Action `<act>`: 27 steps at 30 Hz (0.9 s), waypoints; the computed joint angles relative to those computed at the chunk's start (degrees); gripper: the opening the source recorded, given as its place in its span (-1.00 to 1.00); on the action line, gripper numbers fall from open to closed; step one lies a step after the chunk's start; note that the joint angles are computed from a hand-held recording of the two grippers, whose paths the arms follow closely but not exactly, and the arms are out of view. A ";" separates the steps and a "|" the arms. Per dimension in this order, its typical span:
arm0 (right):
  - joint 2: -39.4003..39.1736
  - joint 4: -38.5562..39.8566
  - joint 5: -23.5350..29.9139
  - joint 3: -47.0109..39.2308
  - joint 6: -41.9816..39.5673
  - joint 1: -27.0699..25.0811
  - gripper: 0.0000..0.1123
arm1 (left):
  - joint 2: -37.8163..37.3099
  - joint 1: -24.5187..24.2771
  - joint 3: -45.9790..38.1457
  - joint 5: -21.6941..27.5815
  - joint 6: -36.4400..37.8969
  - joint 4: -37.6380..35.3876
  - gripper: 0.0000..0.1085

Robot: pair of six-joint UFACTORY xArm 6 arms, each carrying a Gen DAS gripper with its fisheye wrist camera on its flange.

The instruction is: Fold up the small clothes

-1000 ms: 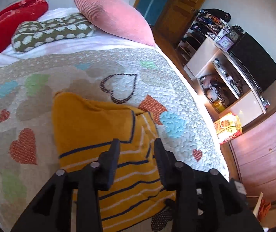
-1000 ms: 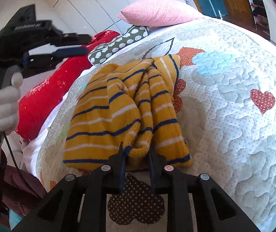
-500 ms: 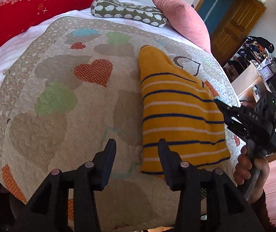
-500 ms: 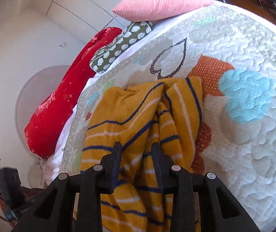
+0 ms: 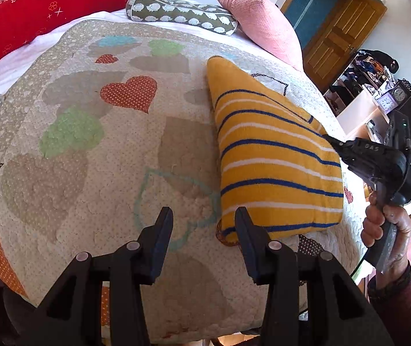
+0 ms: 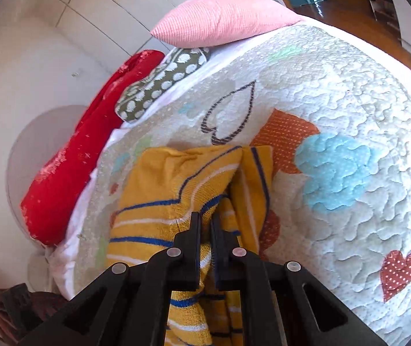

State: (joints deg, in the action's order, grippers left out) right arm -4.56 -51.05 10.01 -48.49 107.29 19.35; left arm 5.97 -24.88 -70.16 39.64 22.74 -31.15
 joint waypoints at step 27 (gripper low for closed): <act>3.13 8.54 14.12 -9.68 -13.90 9.10 -0.84 | 0.30 -4.41 3.29 -4.75 3.46 -5.93 0.07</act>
